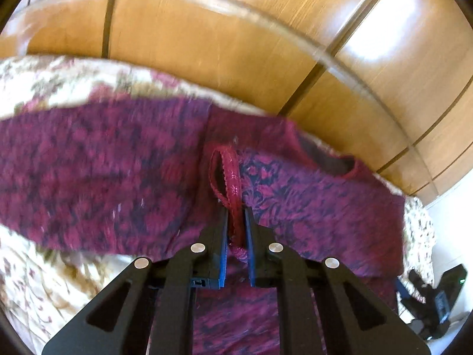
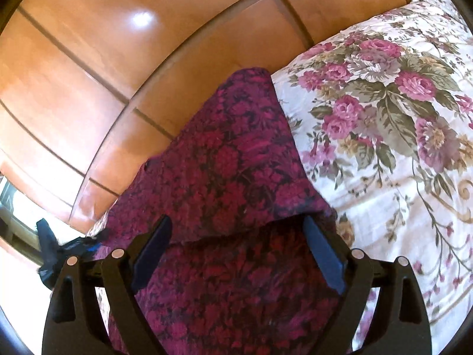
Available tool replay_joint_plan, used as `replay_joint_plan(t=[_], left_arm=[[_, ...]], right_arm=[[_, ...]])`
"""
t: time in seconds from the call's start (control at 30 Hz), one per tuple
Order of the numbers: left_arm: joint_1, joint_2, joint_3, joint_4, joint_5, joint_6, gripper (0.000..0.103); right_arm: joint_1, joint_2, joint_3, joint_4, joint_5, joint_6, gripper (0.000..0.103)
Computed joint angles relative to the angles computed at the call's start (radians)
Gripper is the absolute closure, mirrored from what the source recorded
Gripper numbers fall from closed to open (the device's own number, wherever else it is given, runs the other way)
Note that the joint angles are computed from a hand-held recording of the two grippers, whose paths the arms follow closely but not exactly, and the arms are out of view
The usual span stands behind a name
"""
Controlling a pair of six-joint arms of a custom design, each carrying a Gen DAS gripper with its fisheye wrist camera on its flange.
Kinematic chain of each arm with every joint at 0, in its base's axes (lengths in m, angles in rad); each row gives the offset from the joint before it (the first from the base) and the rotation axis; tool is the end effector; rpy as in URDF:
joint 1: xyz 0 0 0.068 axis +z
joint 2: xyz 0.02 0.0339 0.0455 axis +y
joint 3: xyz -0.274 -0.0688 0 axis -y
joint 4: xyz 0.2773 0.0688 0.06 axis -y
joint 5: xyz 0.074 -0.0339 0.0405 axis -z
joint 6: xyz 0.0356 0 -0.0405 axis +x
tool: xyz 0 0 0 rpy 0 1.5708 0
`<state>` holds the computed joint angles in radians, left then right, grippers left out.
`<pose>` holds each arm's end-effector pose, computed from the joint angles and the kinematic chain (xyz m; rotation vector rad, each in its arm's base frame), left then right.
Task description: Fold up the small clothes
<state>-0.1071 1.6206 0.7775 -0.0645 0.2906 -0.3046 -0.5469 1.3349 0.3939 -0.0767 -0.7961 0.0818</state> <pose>0.3265 -0.0454 0.1348 -0.1211 2.4994 -0.5339 0.2009 -0.0925 0.1070 0.4537 2.2904 0.7970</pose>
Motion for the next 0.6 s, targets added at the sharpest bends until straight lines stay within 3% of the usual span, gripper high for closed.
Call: replay_joint_plan(t=[0.13, 0.2, 0.27, 0.4, 0.6], left_arm=[[-0.017, -0.011, -0.039, 0.045, -0.011, 0.011, 0.093], [-0.016, -0.023, -0.045, 0.058, -0.008, 0.017, 0.093], [-0.016, -0.055, -0.066, 0.069, -0.008, 0.015, 0.093], [-0.005, -0.097, -0.106, 0.089, -0.002, 0.011, 0.093], [-0.025, -0.004, -0.072, 0.083, -0.066, 0.024, 0.093]], right_arm=[[-0.055, -0.151, 0.021, -0.278, -0.072, -0.206, 0.013], [-0.042, -0.237, 0.027, -0.318, -0.076, -0.215, 0.013], [0.015, -0.252, 0.034, -0.247, -0.044, -0.131, 0.013], [0.226, -0.07, 0.107, -0.021, 0.211, 0.031, 0.013], [0.41, 0.225, 0.242, 0.097, 0.562, 0.076, 0.013]])
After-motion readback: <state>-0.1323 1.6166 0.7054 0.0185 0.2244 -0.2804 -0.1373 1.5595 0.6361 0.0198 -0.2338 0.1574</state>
